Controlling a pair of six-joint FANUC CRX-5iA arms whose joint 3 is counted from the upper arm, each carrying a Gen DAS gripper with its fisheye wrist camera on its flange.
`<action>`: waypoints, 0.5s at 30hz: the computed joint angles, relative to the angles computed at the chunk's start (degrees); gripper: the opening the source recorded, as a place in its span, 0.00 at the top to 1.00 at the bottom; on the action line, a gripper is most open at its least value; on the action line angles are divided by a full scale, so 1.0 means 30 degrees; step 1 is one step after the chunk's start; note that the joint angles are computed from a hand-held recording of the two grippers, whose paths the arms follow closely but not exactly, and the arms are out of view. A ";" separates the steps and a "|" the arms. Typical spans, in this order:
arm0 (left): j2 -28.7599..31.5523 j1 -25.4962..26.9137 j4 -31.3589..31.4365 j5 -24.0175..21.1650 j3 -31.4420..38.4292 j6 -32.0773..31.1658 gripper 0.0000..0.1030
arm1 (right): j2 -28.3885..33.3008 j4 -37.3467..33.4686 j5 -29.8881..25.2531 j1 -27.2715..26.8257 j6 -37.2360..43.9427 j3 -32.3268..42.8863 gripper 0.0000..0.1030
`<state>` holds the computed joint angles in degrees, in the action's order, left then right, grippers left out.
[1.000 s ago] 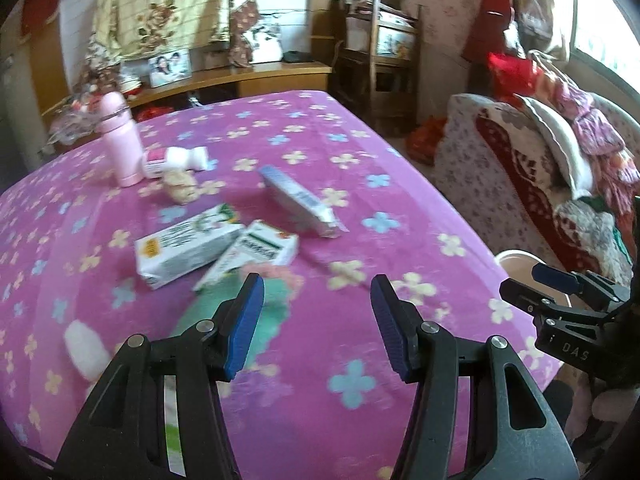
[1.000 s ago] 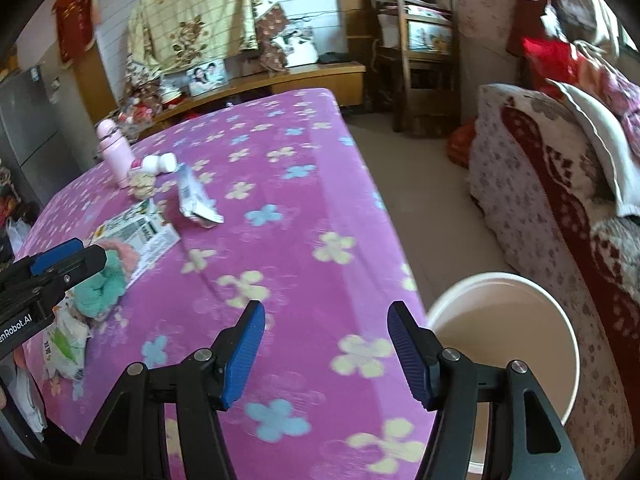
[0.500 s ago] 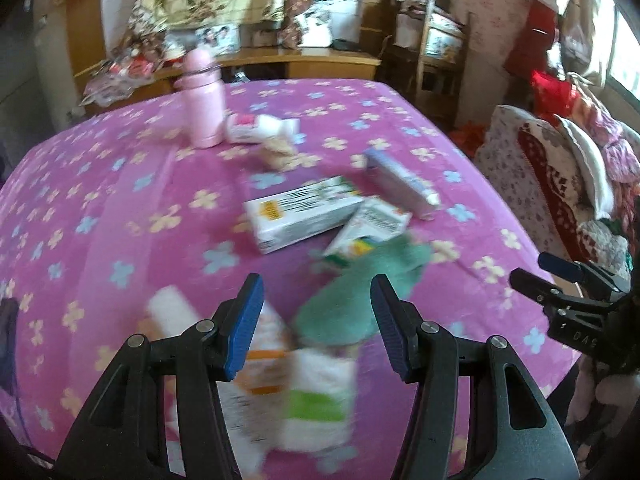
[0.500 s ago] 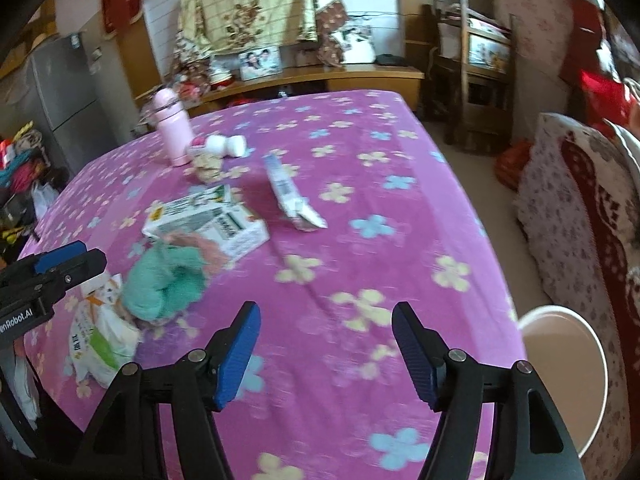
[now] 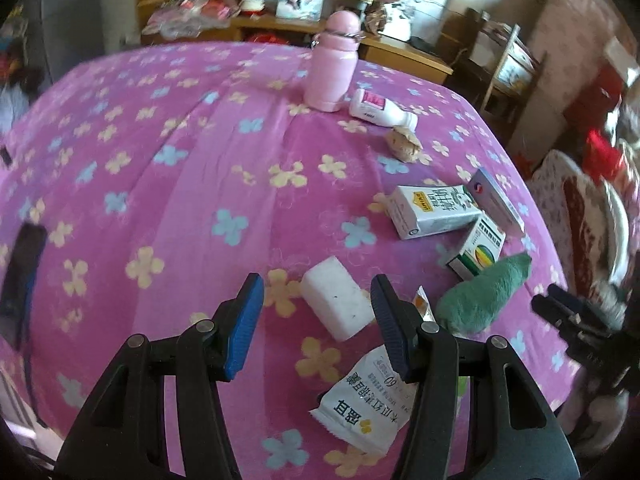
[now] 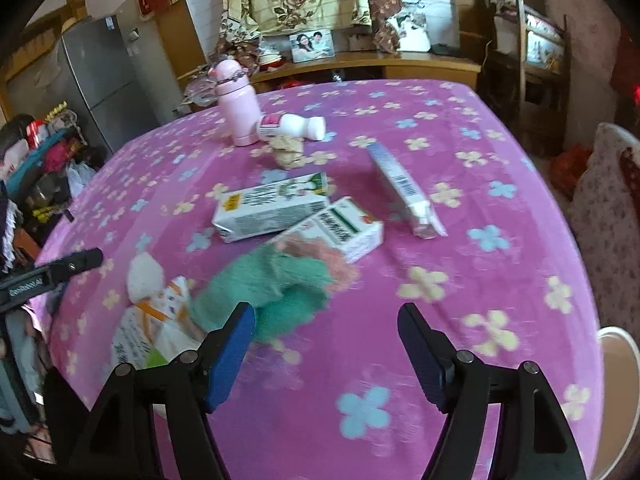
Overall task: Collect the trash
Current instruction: 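Grasp the white sponge with left gripper while right grasps green towel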
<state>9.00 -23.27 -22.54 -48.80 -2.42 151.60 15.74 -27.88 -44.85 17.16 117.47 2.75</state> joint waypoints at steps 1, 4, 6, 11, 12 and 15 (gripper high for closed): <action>0.0017 0.0106 0.0215 0.0232 -0.0106 0.0036 0.48 | 0.0100 -0.0108 -0.0115 0.0063 -0.0060 0.0102 0.30; 0.0457 0.0490 0.1038 0.0940 -0.0257 0.0023 0.48 | 0.0662 -0.1075 -0.0946 0.0093 -0.0171 0.0748 0.29; 0.0829 0.0637 0.1357 0.1143 -0.0198 0.0024 0.48 | 0.1018 -0.1676 -0.1525 0.0059 -0.0376 0.1141 0.29; 0.1627 0.1123 0.2505 0.2167 -0.0409 -0.0553 0.48 | 0.1598 -0.2573 -0.1965 0.0181 -0.0829 0.1622 0.29; 0.1759 0.1187 0.2697 0.2271 -0.0416 -0.0649 0.48 | 0.1797 -0.2742 -0.2069 0.0235 -0.0967 0.1798 0.29; 0.2080 0.1251 0.2991 0.2773 -0.0444 -0.1018 0.48 | 0.2273 -0.2872 -0.2200 0.0393 -0.1415 0.2185 0.29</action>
